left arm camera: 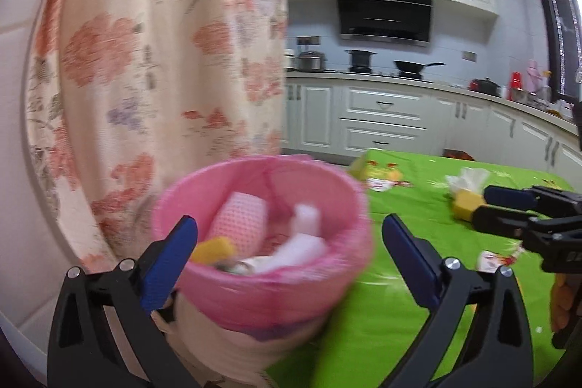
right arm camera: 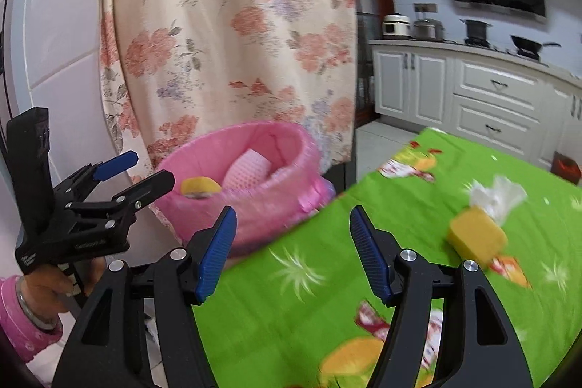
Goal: Collect trash
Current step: 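Move both grippers back over the remaining sponge and tissue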
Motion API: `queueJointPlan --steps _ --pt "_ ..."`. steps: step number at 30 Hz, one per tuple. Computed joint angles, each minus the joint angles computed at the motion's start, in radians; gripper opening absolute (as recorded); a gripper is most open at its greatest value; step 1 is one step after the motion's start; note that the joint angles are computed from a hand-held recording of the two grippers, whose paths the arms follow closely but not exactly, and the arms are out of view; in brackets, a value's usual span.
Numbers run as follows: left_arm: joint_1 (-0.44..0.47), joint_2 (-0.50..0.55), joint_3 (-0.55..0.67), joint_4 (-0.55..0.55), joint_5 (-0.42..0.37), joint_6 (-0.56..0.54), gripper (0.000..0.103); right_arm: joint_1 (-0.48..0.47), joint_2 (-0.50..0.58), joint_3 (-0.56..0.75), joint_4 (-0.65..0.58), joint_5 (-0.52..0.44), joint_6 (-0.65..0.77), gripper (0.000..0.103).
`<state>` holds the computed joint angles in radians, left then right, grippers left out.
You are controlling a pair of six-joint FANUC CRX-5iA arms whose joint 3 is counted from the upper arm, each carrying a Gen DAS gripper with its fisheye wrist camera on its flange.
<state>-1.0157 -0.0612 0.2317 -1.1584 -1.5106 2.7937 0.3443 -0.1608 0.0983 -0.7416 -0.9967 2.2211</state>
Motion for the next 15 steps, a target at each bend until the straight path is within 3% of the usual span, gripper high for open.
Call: queueJointPlan --steps 15 --pt "0.078 0.196 0.135 0.222 0.235 -0.104 0.098 -0.146 -0.017 -0.105 0.073 0.047 -0.080 0.063"
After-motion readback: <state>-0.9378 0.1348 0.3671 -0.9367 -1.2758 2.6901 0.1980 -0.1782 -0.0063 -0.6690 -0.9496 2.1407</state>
